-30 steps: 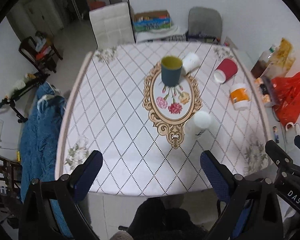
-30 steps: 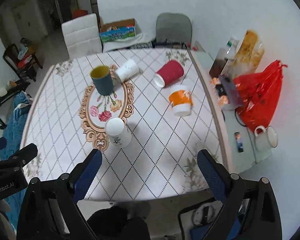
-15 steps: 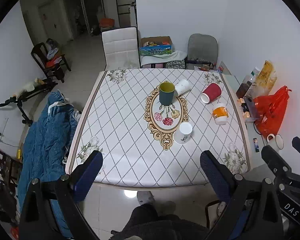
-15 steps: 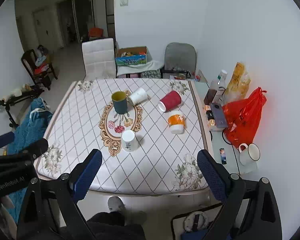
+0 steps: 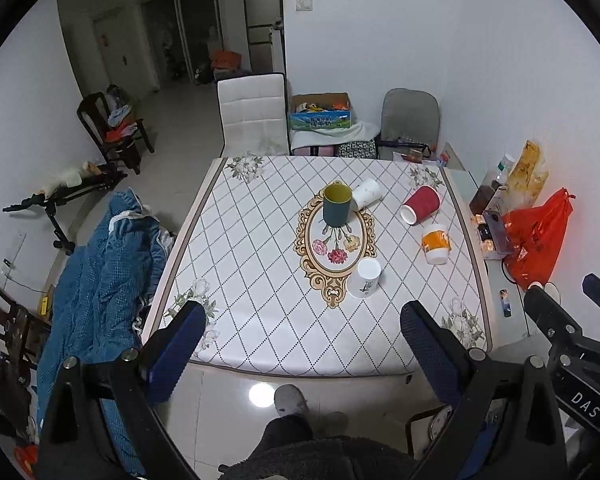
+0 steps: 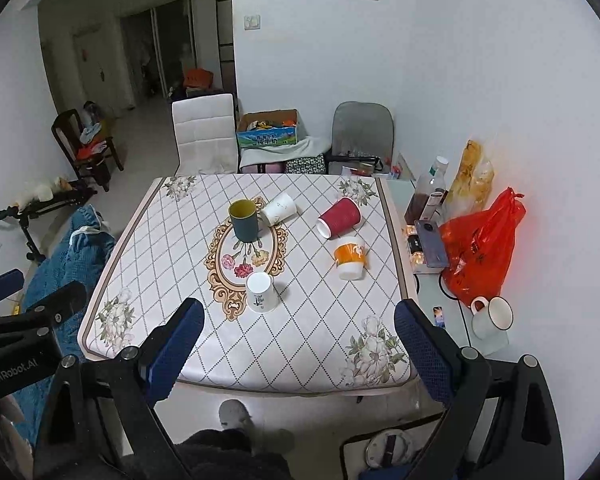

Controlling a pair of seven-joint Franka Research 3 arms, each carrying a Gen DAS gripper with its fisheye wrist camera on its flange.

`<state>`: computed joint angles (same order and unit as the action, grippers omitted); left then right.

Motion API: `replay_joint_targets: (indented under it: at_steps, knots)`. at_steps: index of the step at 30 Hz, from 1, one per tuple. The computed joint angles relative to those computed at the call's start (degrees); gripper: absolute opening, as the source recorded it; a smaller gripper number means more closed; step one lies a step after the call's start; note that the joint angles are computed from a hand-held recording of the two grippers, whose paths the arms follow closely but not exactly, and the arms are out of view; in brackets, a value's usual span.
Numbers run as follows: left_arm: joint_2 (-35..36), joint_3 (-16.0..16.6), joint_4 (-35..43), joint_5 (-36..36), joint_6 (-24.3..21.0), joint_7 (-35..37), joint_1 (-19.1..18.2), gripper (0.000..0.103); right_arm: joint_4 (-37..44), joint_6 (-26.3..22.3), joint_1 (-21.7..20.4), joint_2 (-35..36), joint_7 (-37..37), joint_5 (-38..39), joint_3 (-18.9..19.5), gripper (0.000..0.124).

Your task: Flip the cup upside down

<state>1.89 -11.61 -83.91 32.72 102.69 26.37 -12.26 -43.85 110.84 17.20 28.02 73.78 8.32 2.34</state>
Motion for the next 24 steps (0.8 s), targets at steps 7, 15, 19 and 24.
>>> replay_joint_targets:
  at_steps: [7,15,19,24]
  knots:
    - [0.25,-0.09,0.50,0.09,-0.37,-0.06,-0.23,0.100,5.20,-2.39,-0.49,2.88,-0.41,0.64,0.20,0.098]
    - [0.63,-0.10,1.18,0.27,-0.92,-0.23,-0.57,0.100,7.18,-3.65,-0.74,3.95,-0.69,1.07,0.23,0.098]
    - [0.64,-0.06,1.17,0.33,-0.90,-0.24,-0.62,0.100,10.90,-5.59,-0.91,6.06,-0.31,1.24,0.33,0.098]
    - [0.63,-0.08,1.15,0.36,-0.85,-0.22,-0.66,0.100,10.04,-5.27,-0.86,5.64,-0.52,1.30,0.34,0.098]
